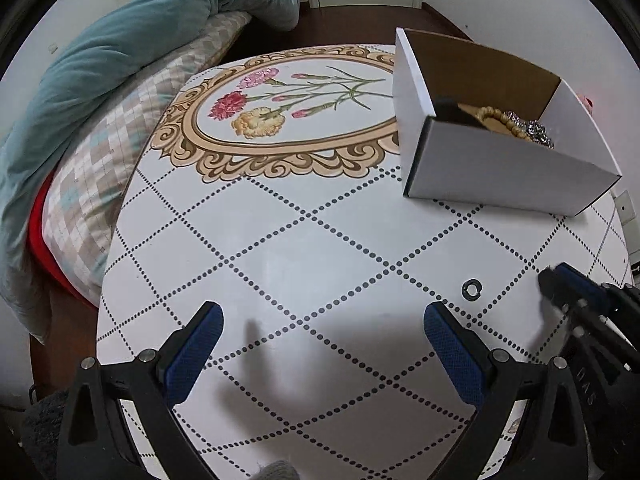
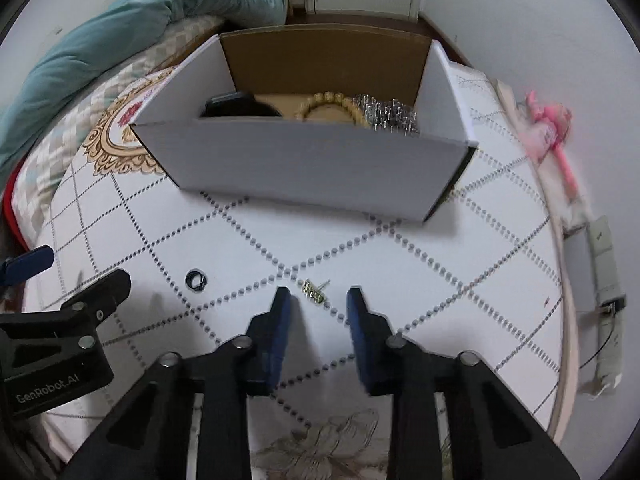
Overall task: Organize jewelry
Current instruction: 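Grasp the small black ring with the left gripper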
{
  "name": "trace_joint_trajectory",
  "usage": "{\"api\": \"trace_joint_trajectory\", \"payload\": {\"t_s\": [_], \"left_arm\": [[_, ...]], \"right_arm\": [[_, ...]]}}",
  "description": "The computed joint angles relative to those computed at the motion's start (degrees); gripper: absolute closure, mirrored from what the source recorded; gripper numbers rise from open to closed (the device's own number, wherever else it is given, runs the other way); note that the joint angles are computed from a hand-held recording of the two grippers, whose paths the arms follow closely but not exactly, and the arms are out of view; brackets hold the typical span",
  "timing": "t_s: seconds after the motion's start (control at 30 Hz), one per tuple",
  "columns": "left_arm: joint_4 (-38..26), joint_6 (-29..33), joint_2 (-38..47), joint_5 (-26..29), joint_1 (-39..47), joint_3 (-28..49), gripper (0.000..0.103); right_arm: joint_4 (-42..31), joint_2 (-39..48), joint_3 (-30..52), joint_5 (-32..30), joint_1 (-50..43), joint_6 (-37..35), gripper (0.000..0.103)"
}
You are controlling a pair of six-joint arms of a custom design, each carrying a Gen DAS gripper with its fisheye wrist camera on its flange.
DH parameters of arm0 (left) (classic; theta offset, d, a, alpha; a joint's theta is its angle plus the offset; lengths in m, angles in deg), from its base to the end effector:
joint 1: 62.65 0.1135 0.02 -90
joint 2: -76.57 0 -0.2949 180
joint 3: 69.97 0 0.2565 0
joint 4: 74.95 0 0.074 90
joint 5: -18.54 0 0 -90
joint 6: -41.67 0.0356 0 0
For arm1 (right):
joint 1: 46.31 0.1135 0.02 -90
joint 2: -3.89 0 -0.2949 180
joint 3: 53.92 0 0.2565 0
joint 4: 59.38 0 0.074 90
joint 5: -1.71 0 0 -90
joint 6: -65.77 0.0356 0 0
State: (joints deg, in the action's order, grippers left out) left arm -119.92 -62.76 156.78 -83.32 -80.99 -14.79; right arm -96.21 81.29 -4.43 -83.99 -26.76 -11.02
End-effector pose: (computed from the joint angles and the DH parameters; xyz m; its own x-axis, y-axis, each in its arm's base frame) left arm 0.2296 -0.0684 0.1933 -0.9239 0.0493 -0.3794 0.0113 0.9947 0.1018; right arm 0.2167 0.0741 0.1822 -0.8991 -0.0774 -0.4309 -0.1007 0.9944 0.0315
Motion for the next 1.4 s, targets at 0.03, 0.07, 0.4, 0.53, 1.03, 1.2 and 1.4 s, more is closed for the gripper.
{"api": "trace_joint_trajectory", "payload": {"t_s": [0.03, 0.07, 0.4, 0.53, 1.03, 1.2, 1.4], "left_arm": [[0.1, 0.1, 0.2, 0.0, -0.1, 0.0, 0.0], [0.4, 0.1, 0.5, 0.1, -0.3, 0.0, 0.0], [2.5, -2.7, 4.5, 2.4, -5.6, 1.5, 0.001], [3.8, -3.1, 5.5, 2.5, -8.3, 1.7, 0.012], [4.9, -2.5, 4.5, 4.5, -9.7, 2.1, 0.073], [5.6, -2.0, 4.5, 4.6, -9.9, 1.8, 0.087], [5.8, -1.6, 4.4, 5.5, -9.7, 1.9, 0.093]], "right_arm": [[0.4, 0.2, -0.1, 0.1, 0.1, 0.1, 0.099], [0.9, 0.2, -0.3, -0.1, 0.1, 0.2, 0.1], [-2.9, -5.9, -0.6, -4.8, -8.7, -1.0, 0.1], [-4.2, -7.9, -1.0, -5.7, -12.1, -2.2, 0.1], [-3.8, -8.4, -2.1, -6.5, -15.8, -3.2, 0.1], [-3.6, -8.3, -2.4, -6.7, -16.5, -3.3, 0.1], [-3.6, -8.4, -2.3, -6.7, -16.6, -3.2, 0.1]]}}
